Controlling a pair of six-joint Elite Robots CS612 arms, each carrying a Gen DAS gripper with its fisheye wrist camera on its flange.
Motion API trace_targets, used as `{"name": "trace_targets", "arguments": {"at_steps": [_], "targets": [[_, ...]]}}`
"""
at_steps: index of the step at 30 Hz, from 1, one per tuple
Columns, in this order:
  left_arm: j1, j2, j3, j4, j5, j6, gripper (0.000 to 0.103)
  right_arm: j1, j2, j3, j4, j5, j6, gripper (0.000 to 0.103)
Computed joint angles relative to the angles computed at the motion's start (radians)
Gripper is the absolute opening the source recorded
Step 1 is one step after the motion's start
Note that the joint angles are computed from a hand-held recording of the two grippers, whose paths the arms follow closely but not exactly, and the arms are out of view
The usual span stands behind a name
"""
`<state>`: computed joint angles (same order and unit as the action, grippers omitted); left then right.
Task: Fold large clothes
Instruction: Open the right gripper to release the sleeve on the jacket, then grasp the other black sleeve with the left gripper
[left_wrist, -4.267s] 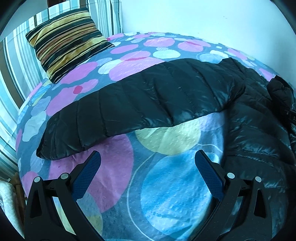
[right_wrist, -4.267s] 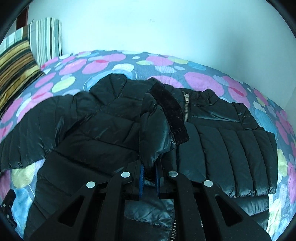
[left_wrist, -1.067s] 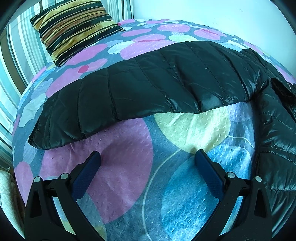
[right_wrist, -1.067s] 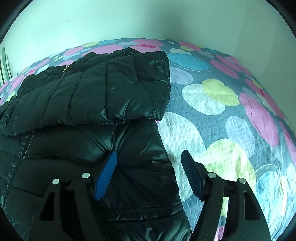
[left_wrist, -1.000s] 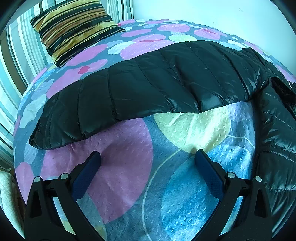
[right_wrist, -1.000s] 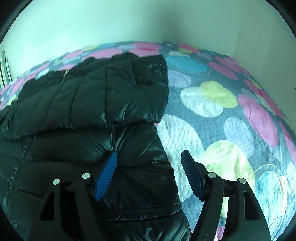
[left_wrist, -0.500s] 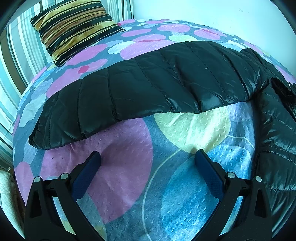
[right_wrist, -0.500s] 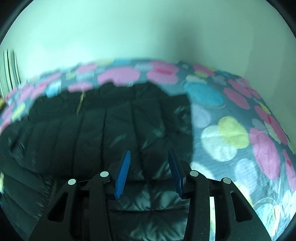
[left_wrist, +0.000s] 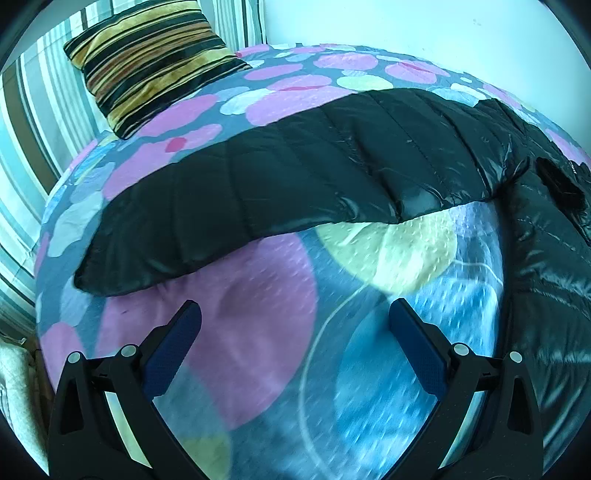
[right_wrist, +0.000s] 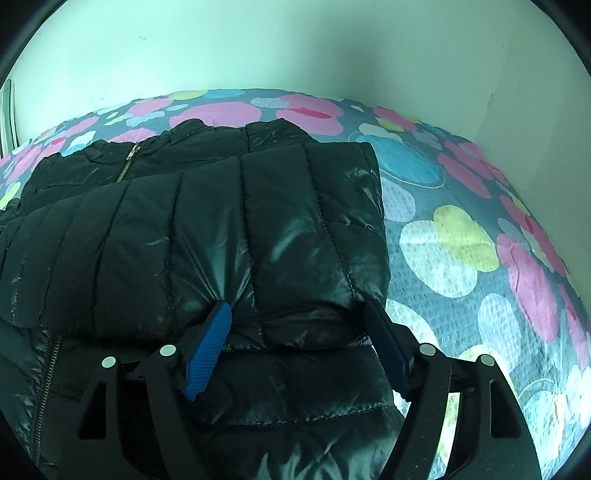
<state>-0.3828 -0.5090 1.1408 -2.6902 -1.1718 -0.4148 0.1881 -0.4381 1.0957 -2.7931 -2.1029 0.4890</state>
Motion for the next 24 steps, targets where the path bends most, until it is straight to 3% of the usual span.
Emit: {"name": "trace_targets", "arguments": {"at_steps": [6, 10, 15, 21, 24], "targets": [[0.024, -0.058, 0.093, -0.056, 0.025, -0.075, 0.101, 0.002, 0.006, -0.012, 0.012, -0.014, -0.001, 0.077], [0.062, -0.068, 0.108, -0.075, -0.04, -0.148, 0.101, 0.005, 0.01, -0.019, 0.02, -0.028, -0.001, 0.078], [0.108, -0.041, 0.079, -0.127, -0.204, -0.221, 0.101, 0.006, 0.011, -0.022, 0.025, -0.036, -0.003, 0.078], [0.117, -0.001, 0.016, -0.11, -0.186, -0.23, 0.1, 0.006, 0.011, -0.022, 0.025, -0.036, -0.003, 0.078], [0.132, 0.007, -0.003, -0.112, -0.212, -0.295, 0.09, 0.006, 0.011, -0.022, 0.025, -0.036, -0.003, 0.078]]}}
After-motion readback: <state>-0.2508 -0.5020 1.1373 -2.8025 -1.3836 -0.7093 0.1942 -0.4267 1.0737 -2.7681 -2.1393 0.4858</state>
